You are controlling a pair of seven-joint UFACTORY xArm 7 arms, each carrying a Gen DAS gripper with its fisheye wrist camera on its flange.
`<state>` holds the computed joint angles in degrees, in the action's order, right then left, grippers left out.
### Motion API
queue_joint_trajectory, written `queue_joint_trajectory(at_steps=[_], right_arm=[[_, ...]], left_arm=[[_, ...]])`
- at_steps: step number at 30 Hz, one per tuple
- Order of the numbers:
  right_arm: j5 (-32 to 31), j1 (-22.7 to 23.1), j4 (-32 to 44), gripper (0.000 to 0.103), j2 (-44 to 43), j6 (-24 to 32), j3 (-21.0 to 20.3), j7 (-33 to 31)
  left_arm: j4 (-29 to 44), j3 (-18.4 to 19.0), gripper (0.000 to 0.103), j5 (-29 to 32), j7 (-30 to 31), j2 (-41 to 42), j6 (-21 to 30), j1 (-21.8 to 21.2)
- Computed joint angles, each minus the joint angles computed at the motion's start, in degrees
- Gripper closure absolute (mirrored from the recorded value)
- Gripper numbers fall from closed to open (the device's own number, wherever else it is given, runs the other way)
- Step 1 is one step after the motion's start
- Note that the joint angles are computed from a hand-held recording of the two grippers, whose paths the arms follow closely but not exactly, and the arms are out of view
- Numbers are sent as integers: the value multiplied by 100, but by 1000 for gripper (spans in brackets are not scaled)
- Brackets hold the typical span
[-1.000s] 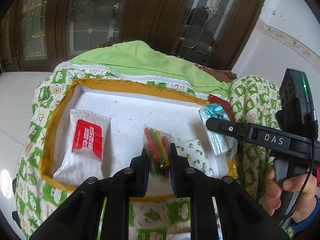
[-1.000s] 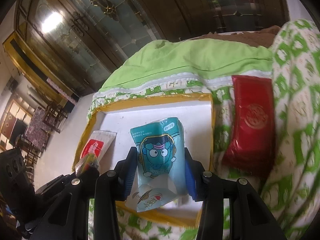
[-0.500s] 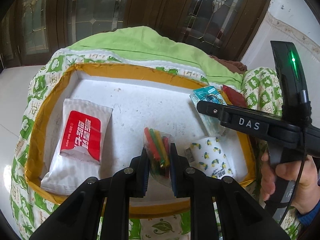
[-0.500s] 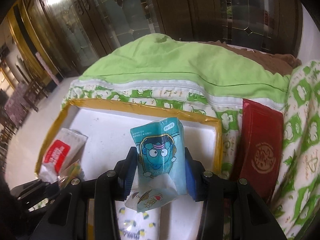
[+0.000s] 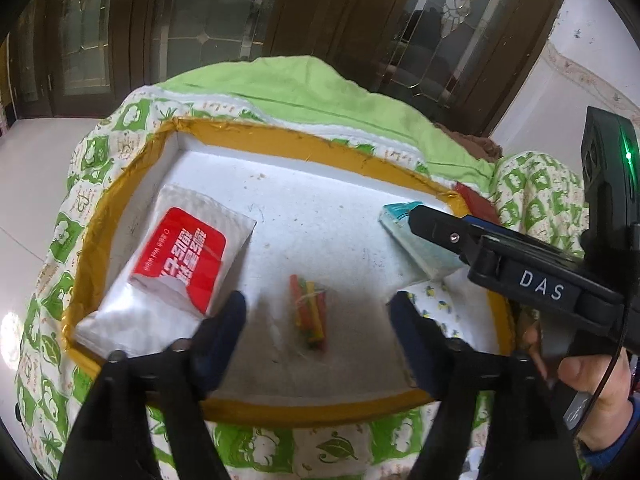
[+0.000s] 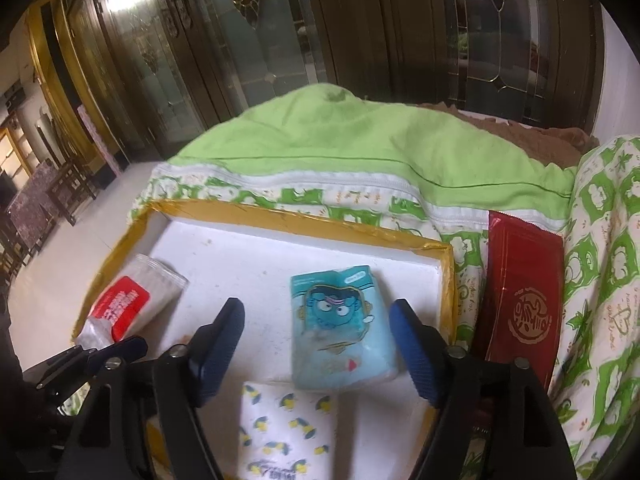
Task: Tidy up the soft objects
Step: 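Carry the wipes pack and stick bag over the tray and lower them, then open both tools to release the items in the tray and withdraw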
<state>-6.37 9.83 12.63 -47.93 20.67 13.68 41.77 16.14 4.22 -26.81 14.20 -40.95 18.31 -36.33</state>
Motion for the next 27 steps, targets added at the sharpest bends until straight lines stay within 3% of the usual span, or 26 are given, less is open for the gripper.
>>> queue_joint_trajectory(at_steps=[1, 3, 8, 12, 19, 27], right_arm=[[18, 20, -11, 20, -57, 7, 27, 47], [65, 85, -68, 17, -277, 56, 63, 156], [172, 222, -225, 10, -1006, 315, 130, 460], [208, 361, -363, 9, -1710, 716, 169, 669], [316, 676, -561, 7, -2649, 1392, 217, 965], [483, 1302, -759, 7, -3583, 2229, 466, 1407]], left_arm=[[-32, -44, 16, 22, -46, -98, 39, 44], [-110, -63, 11, 30, -133, -311, 125, 82], [-416, -5, 11, 60, -299, -1087, 555, 236], [-739, -285, 8, 371, -527, -1996, 956, 523], [-1270, -383, 7, 913, -813, -3926, 2390, 932], [-1675, -156, 7, 1123, -969, -5919, 4050, 1599]])
